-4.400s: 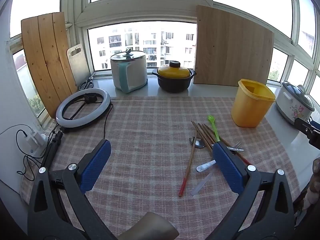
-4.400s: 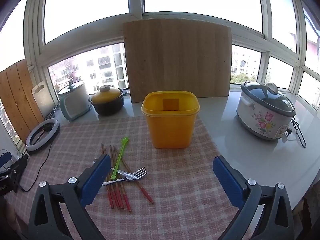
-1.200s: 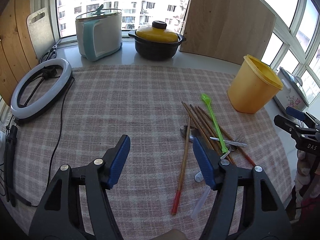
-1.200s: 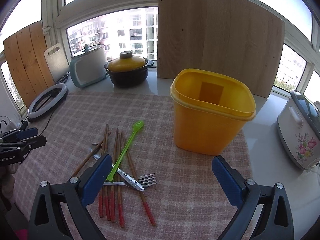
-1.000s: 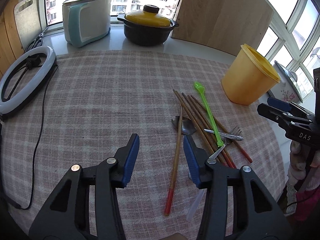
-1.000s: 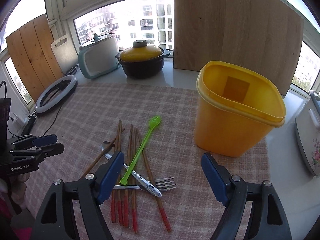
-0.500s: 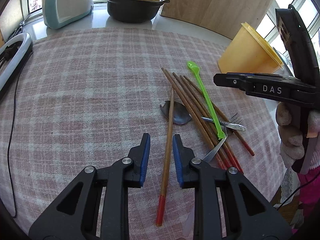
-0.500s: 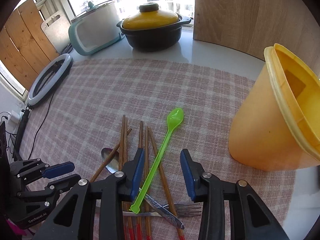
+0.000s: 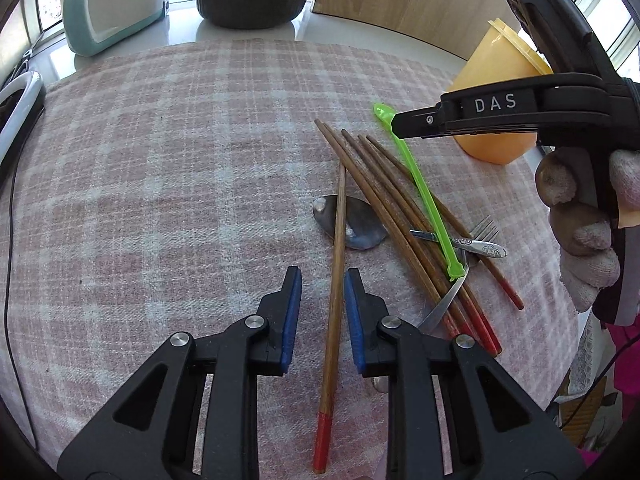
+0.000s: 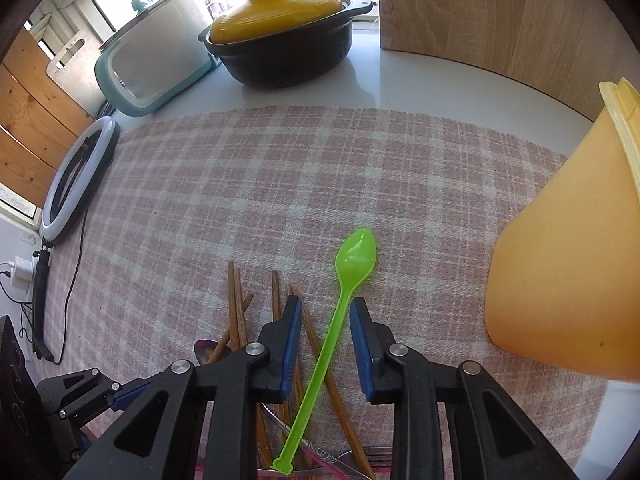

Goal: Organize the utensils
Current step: 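Close the right gripper on the green plastic spoon while the left gripper grasps a wooden chopstick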

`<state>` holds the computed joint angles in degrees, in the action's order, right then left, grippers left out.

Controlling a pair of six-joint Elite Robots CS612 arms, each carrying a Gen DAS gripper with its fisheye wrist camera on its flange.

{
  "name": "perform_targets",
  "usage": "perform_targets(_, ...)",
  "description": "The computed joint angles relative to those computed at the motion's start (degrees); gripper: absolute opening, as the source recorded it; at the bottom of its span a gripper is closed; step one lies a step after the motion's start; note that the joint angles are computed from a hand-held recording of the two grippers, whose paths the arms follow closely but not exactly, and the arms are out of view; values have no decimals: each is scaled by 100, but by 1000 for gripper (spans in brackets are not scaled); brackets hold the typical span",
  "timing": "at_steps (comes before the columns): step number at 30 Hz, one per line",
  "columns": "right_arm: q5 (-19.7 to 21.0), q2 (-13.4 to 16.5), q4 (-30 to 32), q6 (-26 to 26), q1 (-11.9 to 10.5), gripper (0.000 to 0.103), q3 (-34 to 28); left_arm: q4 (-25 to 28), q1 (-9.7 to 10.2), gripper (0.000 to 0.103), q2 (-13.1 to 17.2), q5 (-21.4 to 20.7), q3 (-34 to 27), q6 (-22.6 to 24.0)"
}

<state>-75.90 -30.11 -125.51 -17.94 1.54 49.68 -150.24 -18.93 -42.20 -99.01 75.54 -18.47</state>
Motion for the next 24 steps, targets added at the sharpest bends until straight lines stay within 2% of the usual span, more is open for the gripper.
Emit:
perform_targets(11, -199, 133, 154, 78, 30, 22, -224, 194, -27, 21, 79, 100, -132, 154)
perform_targets(18, -310, 213, 244, 124, 45, 21, -343, 191, -11, 21, 128, 96, -193, 80)
perform_targets(19, -333, 214, 239, 114, 53, 21, -338, 175, -8, 19, 131, 101, -189, 78)
perform_targets(21, -367, 221, 241, 101, 67, 21, -341, 146, -5, 8, 133, 177, -169, 69)
perform_targets(24, -422, 254, 274, 110, 83, 20, -382, 105, 37, 7, 150, 84, -171, -14)
